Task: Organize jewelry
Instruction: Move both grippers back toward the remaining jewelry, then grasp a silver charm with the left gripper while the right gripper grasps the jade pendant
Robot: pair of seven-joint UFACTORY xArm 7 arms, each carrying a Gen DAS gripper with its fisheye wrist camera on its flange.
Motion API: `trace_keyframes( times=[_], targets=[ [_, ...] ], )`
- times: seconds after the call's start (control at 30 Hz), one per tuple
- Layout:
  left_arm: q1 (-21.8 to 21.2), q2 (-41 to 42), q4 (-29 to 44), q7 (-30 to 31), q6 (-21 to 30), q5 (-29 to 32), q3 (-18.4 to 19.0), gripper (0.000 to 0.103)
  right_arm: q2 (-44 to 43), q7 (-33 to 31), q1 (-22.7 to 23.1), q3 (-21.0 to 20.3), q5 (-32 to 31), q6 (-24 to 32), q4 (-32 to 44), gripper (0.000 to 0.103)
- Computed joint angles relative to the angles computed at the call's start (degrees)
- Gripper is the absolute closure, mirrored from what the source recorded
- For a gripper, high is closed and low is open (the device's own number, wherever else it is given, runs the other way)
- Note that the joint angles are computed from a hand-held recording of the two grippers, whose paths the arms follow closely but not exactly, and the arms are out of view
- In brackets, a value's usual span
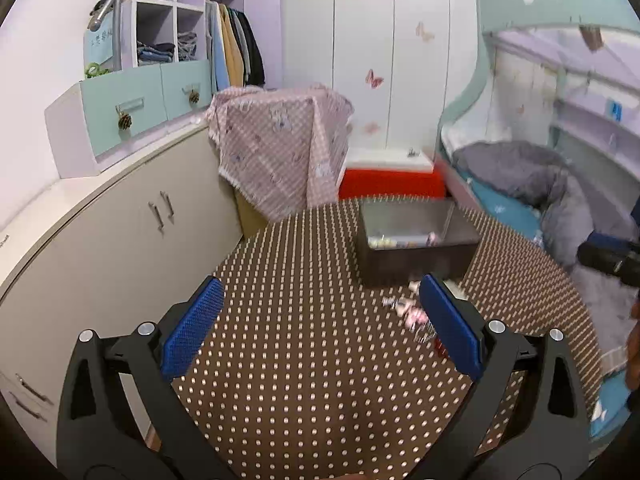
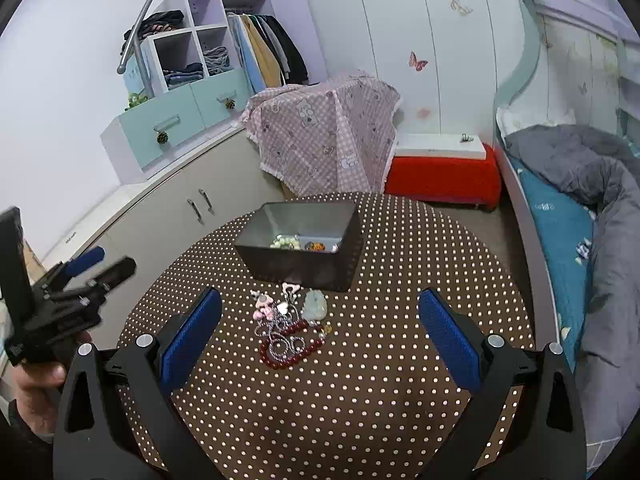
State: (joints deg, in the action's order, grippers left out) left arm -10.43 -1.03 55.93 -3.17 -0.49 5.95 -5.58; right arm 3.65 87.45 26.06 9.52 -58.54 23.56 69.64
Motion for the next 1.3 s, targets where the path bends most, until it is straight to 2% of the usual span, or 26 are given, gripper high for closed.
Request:
trace_keyframes(
  times=[0.07,0.13,0.2,0.3,0.37,0.43,0.5,0.6,0.77,0.83,0.93,1.07,1.1,1.23,1.3],
  targets=[
    [-0.7,0.6,0.0,2.0,0.6,-1.2,0.5,0.007,-0.8,1.9,-0.3,-0.2,-0.7,-0.7,-1.6,0.008],
    [-1.0,1.9,0.9,11.8,1.5,-10.2,-0.4,0.007,-1.5,4.2,-0.4,0.1,-1.2,0.0,-3.0,0.008],
    [-0.3,3.9,2.9,18.7,2.9,-16.0,-1.8,0.007,-2.3,7.3,-0.5,0.6,-2.3,1.1,-4.3,0.008],
    [1.2,7.4,6.3,26.1,4.9,-21.2,-4.4,0.007,-2.8,12.0,-0.8,1.4,-3.5,2.6,-5.8,0.008],
    [0.5,9.6,8.0,25.6,6.1,-19.5,-3.9,0.007,-2.8,13.1,-0.9,1.8,-2.6,3.4,-6.3,0.008],
    [1.5,12.1,10.7,27.8,8.7,-20.5,-5.4,0.007,-2.3,12.7,-0.9,2.0,-1.3,3.3,-6.2,0.008],
    [0.4,14.1,12.6,26.7,9.7,-18.5,-4.6,0.007,-1.6,10.0,-0.7,2.2,0.8,4.2,-5.4,0.008],
    [0.5,16.8,15.6,26.9,11.9,-18.5,-5.4,0.007,-0.5,6.8,-0.2,1.8,2.7,4.5,-4.1,0.008],
    [-2.6,21.1,20.4,20.4,14.3,-13.2,-2.4,0.008,0.3,4.3,0.1,0.8,4.6,4.2,-3.5,0.008],
    [-3.3,22.3,21.7,18.7,15.6,-11.5,-1.9,0.013,0.6,3.7,0.2,0.5,5.2,3.9,-3.5,0.008],
    [-2.0,23.1,23.0,19.5,17.3,-12.0,-3.6,0.023,1.4,2.5,0.0,-0.1,6.3,2.9,-3.3,0.008],
    [-0.1,24.3,25.1,21.8,20.4,-14.7,-5.5,0.060,3.8,-0.6,0.2,-1.1,8.4,1.7,-1.4,0.008],
    [0.5,24.0,24.6,23.1,20.4,-15.6,-6.1,0.064,4.5,-1.4,0.4,-1.4,8.8,1.4,-0.7,0.008],
    [1.3,23.4,24.1,25.7,20.8,-18.0,-6.7,0.065,7.7,-5.8,1.2,-2.6,11.5,0.8,2.4,0.008],
    [0.0,23.7,24.6,24.8,20.8,-16.8,-5.3,0.055,10.7,-10.3,1.7,-3.1,14.2,2.3,5.8,0.008]
  ],
)
